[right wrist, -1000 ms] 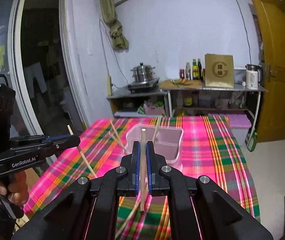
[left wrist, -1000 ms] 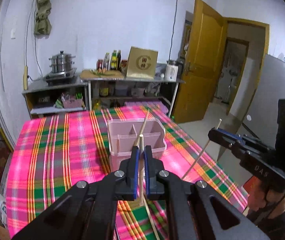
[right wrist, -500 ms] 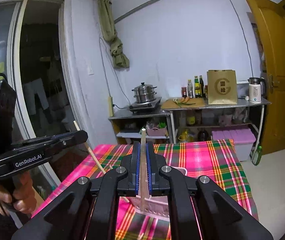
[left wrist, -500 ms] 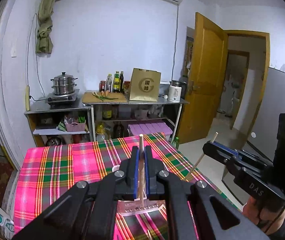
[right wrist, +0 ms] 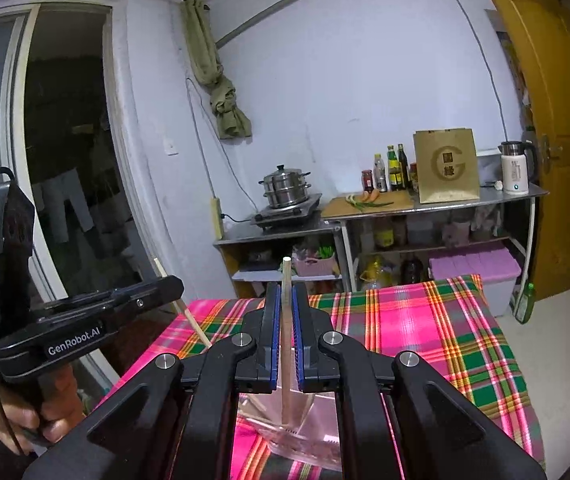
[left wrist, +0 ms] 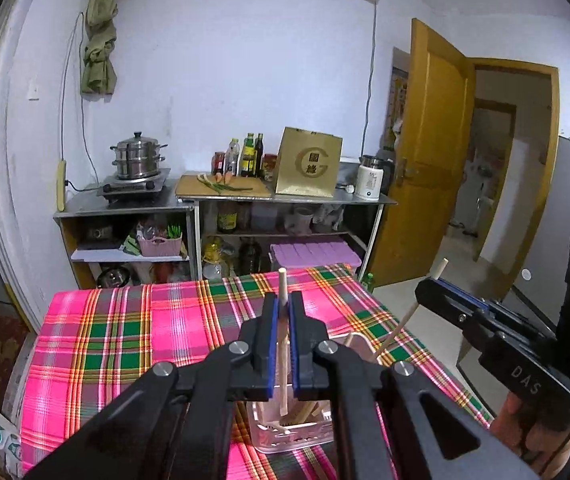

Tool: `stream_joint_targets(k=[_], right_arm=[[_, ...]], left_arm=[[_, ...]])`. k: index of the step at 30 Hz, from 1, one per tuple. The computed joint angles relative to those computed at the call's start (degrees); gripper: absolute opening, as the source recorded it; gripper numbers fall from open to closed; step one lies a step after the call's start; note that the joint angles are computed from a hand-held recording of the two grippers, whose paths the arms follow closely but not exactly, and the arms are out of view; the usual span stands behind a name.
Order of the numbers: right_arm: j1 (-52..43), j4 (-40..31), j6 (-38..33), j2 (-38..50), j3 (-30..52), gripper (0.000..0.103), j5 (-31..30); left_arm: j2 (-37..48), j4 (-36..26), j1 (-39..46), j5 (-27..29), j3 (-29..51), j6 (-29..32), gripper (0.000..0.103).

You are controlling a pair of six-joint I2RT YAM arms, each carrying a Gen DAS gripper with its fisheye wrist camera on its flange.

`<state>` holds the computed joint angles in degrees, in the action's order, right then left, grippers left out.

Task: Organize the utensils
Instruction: 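Lower the chopstick into the basket and open the left tool while the right tool releases its own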

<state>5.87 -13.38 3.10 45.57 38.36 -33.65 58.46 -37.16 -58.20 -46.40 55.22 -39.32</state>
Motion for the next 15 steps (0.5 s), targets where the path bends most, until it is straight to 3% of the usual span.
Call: stream_joint_targets(k=[15], right_arm=[[2.8, 7.8, -0.4, 7.2, -4.8, 0.006, 2.4]], left_arm=[[1.4, 7.0, 6.8, 7.8, -6.1, 3.4, 0.006]])
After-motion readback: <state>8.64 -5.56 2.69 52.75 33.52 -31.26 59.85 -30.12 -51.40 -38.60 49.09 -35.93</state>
